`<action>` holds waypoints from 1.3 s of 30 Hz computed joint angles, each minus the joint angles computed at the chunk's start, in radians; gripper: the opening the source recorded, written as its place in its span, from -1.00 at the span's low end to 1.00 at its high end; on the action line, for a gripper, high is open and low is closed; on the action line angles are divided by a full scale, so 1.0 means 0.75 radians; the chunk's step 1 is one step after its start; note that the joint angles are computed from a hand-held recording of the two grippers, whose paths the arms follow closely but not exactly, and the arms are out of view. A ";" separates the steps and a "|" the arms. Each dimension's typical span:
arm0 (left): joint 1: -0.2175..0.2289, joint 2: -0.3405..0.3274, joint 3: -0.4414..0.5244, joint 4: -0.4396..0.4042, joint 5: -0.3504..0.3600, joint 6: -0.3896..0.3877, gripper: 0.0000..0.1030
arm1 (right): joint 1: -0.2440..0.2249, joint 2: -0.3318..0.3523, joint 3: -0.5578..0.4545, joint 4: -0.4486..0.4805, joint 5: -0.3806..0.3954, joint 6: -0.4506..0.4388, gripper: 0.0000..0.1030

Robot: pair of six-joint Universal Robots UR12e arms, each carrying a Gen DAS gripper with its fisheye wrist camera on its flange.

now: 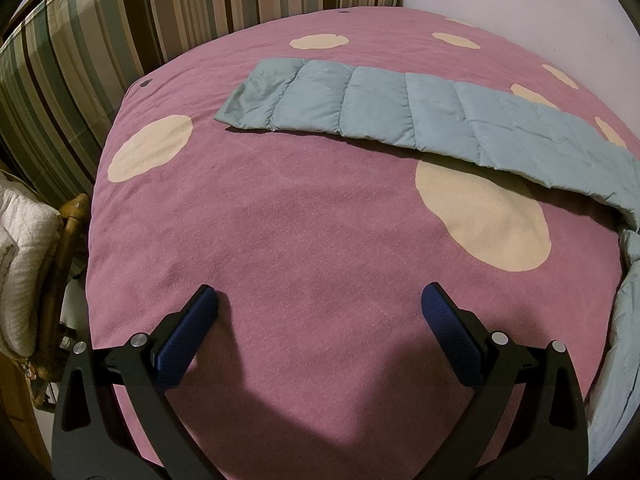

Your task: Fold large clothes

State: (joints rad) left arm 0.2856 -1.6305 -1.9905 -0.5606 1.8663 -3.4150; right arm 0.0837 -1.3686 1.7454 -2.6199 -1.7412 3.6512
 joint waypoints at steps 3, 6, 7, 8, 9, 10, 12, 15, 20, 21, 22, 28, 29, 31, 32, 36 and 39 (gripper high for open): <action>-0.001 -0.001 0.002 -0.002 0.003 0.000 0.96 | -0.009 0.044 -0.018 0.060 0.010 -0.029 -0.55; 0.000 -0.001 0.001 -0.002 0.003 0.002 0.96 | -0.010 0.079 -0.026 0.082 0.030 -0.036 -0.55; -0.001 0.000 0.000 -0.002 0.004 0.002 0.96 | -0.010 0.080 -0.023 0.068 0.029 -0.035 -0.55; -0.001 0.001 0.000 -0.002 0.005 0.003 0.96 | -0.009 0.080 -0.027 0.072 0.025 -0.040 -0.55; 0.002 0.003 -0.003 -0.001 0.003 0.004 0.96 | -0.006 0.080 -0.034 0.082 0.017 -0.050 -0.55; 0.000 0.001 -0.001 -0.001 0.003 0.002 0.96 | -0.001 0.076 -0.041 0.089 0.004 -0.064 -0.55; 0.001 0.002 -0.002 -0.001 0.002 0.003 0.96 | 0.003 0.059 -0.029 0.073 -0.011 -0.079 -0.55; -0.001 0.001 0.000 -0.004 0.007 0.003 0.96 | 0.014 0.012 0.024 -0.019 0.007 -0.067 -0.55; -0.001 0.000 0.000 -0.002 0.005 0.001 0.96 | 0.036 -0.044 0.090 -0.066 0.030 -0.046 -0.55; 0.000 0.002 -0.002 -0.001 0.003 0.002 0.96 | 0.036 -0.042 0.093 -0.054 0.040 -0.041 -0.55; -0.002 0.000 0.000 -0.003 0.005 0.001 0.96 | 0.039 -0.034 0.092 -0.031 0.034 -0.039 -0.55; -0.001 0.001 0.000 -0.004 0.007 0.002 0.96 | 0.047 -0.012 0.113 -0.040 0.010 -0.005 -0.54; -0.002 0.000 0.000 -0.003 0.006 0.002 0.96 | 0.053 -0.018 0.110 -0.030 -0.002 0.004 -0.54; 0.000 0.002 -0.001 -0.002 0.003 0.002 0.96 | 0.070 -0.032 0.101 -0.029 -0.037 0.026 -0.49; -0.002 0.001 0.000 -0.003 0.006 0.002 0.96 | 0.078 -0.042 0.109 -0.050 -0.051 0.024 -0.36; 0.000 0.002 -0.002 -0.002 0.004 0.003 0.96 | 0.131 -0.062 0.111 -0.106 -0.120 0.011 0.17; -0.002 0.001 0.000 -0.004 0.007 0.002 0.96 | 0.158 -0.052 0.097 -0.098 -0.098 0.003 0.17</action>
